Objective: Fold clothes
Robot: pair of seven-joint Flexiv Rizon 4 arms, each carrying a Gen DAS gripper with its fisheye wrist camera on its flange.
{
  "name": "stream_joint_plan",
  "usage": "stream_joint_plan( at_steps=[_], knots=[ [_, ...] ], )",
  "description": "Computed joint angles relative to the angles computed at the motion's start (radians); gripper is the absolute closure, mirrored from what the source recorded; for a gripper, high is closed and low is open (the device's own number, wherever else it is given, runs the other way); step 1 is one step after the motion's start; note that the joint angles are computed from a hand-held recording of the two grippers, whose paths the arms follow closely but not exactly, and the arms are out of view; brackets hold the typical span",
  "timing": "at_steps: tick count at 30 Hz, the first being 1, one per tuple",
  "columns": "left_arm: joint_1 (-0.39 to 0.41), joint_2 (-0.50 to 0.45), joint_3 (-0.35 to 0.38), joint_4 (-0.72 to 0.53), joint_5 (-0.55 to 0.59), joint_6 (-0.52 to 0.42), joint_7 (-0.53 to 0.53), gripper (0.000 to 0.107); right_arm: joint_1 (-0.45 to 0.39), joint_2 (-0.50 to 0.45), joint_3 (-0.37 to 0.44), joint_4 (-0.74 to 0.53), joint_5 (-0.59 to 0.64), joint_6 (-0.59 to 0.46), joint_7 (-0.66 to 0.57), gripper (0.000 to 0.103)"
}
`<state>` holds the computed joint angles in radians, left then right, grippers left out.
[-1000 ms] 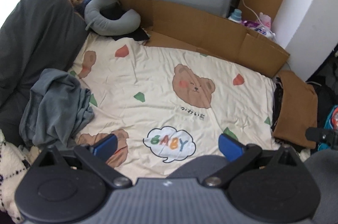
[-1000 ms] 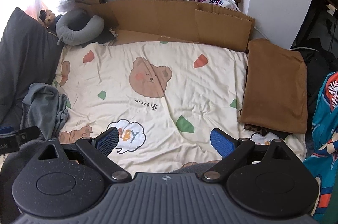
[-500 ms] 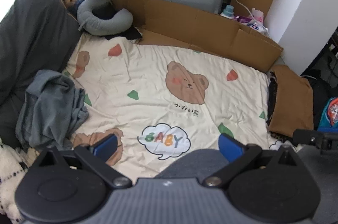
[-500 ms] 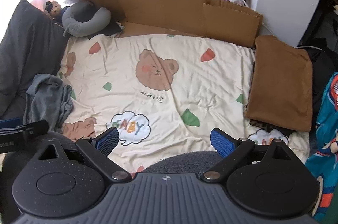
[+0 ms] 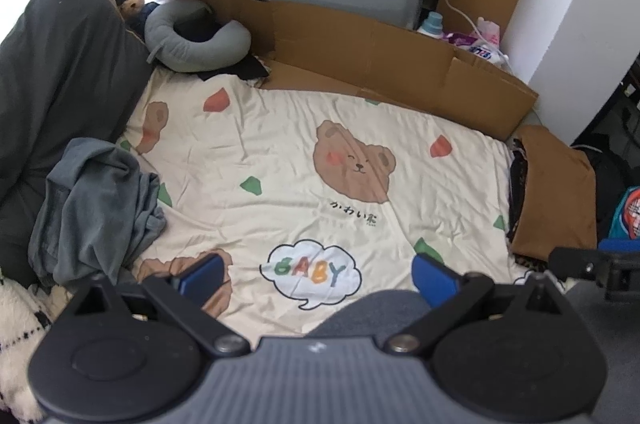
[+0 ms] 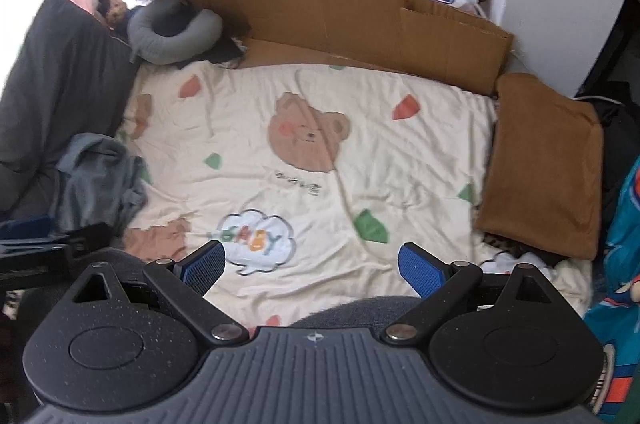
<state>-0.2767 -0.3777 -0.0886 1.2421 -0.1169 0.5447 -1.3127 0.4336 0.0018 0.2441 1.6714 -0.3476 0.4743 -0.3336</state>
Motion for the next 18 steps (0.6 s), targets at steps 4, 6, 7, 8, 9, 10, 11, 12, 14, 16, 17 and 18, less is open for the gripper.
stream_joint_plan(
  at_steps=[4, 6, 7, 8, 9, 10, 11, 12, 14, 16, 17, 18],
  knots=[
    [0.007, 0.001, -0.001, 0.003, -0.015, -0.003, -0.004, 0.006, 0.012, -0.014, 0.004, -0.012, -0.026, -0.014, 0.005, 0.006],
    [0.008, 0.001, 0.0, 0.004, -0.016, -0.001, -0.01, 0.006, 0.016, -0.02, 0.002, -0.016, -0.032, -0.01, 0.01, 0.006],
    [0.007, 0.001, 0.001, 0.003, -0.013, 0.0, -0.013, 0.006, 0.02, -0.027, 0.002, -0.027, -0.035, -0.021, 0.006, 0.006],
    [0.007, 0.0, 0.002, 0.002, -0.01, 0.0, -0.015, 0.006, 0.024, -0.035, 0.001, -0.036, -0.038, -0.035, -0.002, 0.006],
    [0.006, 0.001, 0.002, 0.002, -0.008, 0.002, -0.016, 0.006, 0.028, -0.042, 0.0, -0.046, -0.041, -0.048, -0.011, 0.006],
    [0.006, 0.001, 0.003, 0.002, -0.006, 0.004, -0.017, 0.006, 0.031, -0.047, -0.001, -0.053, -0.042, -0.056, -0.017, 0.006],
    [0.006, 0.002, 0.003, 0.003, -0.003, 0.008, -0.016, 0.006, 0.033, -0.05, -0.002, -0.057, -0.041, -0.059, -0.02, 0.006],
    [0.006, 0.003, 0.003, 0.005, -0.001, 0.011, -0.015, 0.006, 0.034, -0.052, -0.003, -0.06, -0.04, -0.06, -0.021, 0.006],
    [0.006, 0.004, 0.004, 0.007, 0.002, 0.016, -0.013, 0.006, 0.034, -0.051, -0.005, -0.057, -0.035, -0.054, -0.017, 0.006],
    [0.006, 0.004, 0.003, 0.007, 0.002, 0.017, -0.012, 0.006, 0.034, -0.048, -0.006, -0.053, -0.034, -0.049, -0.013, 0.006],
    [0.006, 0.005, 0.003, 0.008, 0.002, 0.018, -0.013, 0.006, 0.033, -0.047, -0.006, -0.051, -0.032, -0.046, -0.012, 0.006],
    [0.006, 0.004, 0.003, 0.008, 0.002, 0.018, -0.013, 0.006, 0.032, -0.045, -0.006, -0.048, -0.03, -0.042, -0.01, 0.006]
  ],
)
